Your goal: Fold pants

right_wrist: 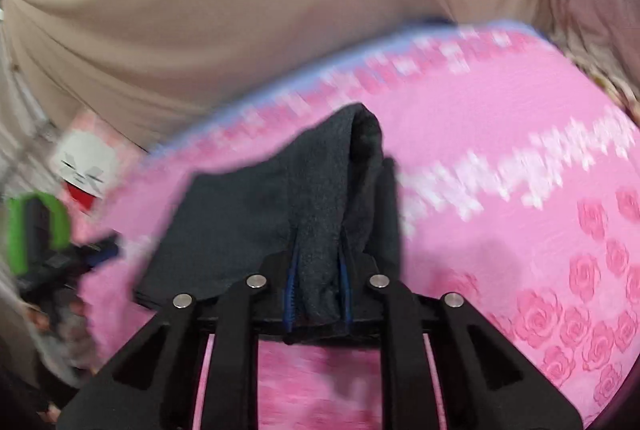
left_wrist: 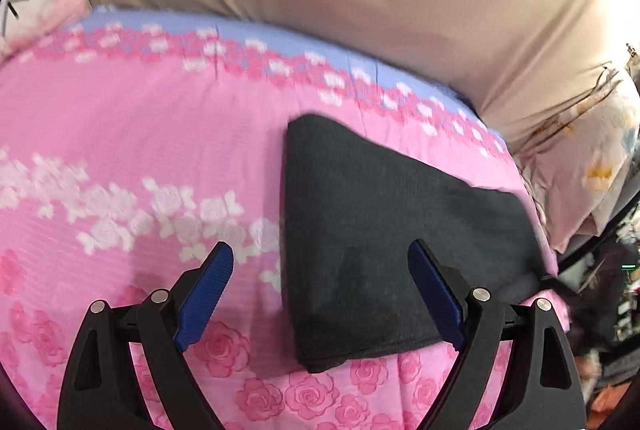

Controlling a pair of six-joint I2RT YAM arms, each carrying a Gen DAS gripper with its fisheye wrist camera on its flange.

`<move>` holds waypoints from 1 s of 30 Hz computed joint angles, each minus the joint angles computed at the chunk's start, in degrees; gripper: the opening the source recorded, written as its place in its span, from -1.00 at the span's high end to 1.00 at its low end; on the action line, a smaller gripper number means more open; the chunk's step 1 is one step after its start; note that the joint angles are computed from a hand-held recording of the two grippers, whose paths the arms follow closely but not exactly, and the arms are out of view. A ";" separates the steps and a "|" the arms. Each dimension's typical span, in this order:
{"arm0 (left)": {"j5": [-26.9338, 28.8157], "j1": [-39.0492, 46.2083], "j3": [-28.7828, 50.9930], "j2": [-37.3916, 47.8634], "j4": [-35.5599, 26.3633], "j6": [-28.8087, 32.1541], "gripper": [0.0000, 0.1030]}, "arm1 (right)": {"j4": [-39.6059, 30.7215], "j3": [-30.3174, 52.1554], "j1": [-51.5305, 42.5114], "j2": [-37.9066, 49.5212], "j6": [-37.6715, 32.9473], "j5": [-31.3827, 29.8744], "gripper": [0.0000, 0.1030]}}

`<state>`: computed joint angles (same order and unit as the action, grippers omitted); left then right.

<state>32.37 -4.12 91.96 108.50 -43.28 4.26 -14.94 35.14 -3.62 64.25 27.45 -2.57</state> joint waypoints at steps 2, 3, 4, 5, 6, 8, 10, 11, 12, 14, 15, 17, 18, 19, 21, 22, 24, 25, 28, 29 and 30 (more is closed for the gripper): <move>1.09 -0.76 1.10 2.83 -1.33 -0.27 -0.68 | 4.14 -3.82 -1.06 -2.85 3.00 -1.90 0.31; 0.90 -1.40 1.36 3.66 -1.72 -0.83 -0.68 | 3.42 -3.90 -0.98 -4.05 3.52 -1.61 0.15; 1.10 -1.77 1.73 4.70 -2.17 -1.19 -0.68 | 2.85 -3.99 -0.80 -5.36 4.21 -0.15 -0.11; 1.86 -2.27 1.87 5.65 -2.73 -1.47 -0.68 | 2.83 -4.31 -1.02 -5.67 4.38 0.45 -0.24; 1.84 -2.96 0.29 5.22 -0.48 -2.61 -0.72 | 2.41 -3.82 -1.50 -4.66 4.25 0.18 -0.40; 0.78 -4.23 -0.85 4.78 1.84 -3.13 -0.71 | 3.40 -3.17 -3.62 -0.74 3.98 -4.48 -0.45; -0.96 -5.36 -1.34 4.60 3.51 -3.33 0.09 | 6.07 -1.85 -3.97 3.15 3.69 -7.09 0.00; -2.14 -5.38 -0.21 4.95 2.72 -3.55 0.51 | 5.13 -0.06 -3.99 4.71 3.48 -9.07 0.21; 0.01 -4.44 1.74 5.86 1.06 -3.38 0.71 | 4.60 1.13 -3.71 5.19 4.54 -9.11 0.37; 7.09 -0.72 7.69 7.70 -5.28 -1.87 0.74 | 2.29 2.11 -1.55 1.37 4.49 -7.55 0.50; 8.56 0.44 9.65 7.85 -7.98 -0.64 0.75 | 0.72 2.46 -0.01 -1.39 5.13 -7.18 0.51; 8.42 2.46 11.07 6.13 -12.32 2.59 0.75 | -2.00 2.62 3.62 -6.12 6.67 -7.54 0.51; 7.54 4.38 9.42 3.20 -14.22 5.92 0.75 | -2.98 1.82 6.41 -8.58 7.90 -7.13 0.51; 7.27 5.39 8.38 2.11 -14.94 7.55 0.75 | -3.44 0.85 8.98 -9.77 8.97 -6.21 0.50; 6.24 8.33 5.17 0.76 -17.28 11.15 0.72 | -3.12 -1.61 15.83 -7.56 10.40 -1.61 0.36; 4.77 8.85 3.04 0.75 -16.90 11.90 0.71 | -3.02 -2.05 18.58 -4.72 10.56 2.10 0.05; 1.95 9.33 -3.58 -0.12 -11.85 11.06 0.53 | 1.31 -5.68 21.26 -4.71 11.82 7.68 -0.14; 3.35 10.16 -5.90 -1.05 -9.68 10.04 0.53 | 0.47 -5.51 20.57 -5.53 12.75 6.89 -0.14; 2.41 10.48 -8.50 -7.02 -5.39 7.09 0.62 | -5.81 -0.61 22.91 -8.61 12.33 15.47 0.36; 1.90 10.11 -9.48 -9.75 -2.92 6.22 0.64 | -8.37 2.75 24.91 -8.06 10.98 20.69 0.48; 1.83 9.19 -9.19 -12.05 -0.99 5.46 0.64 | -8.90 4.98 26.07 -7.66 9.86 22.84 0.60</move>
<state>34.20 5.06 82.77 96.45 -44.28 9.72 -23.84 40.12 22.45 56.59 37.31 20.27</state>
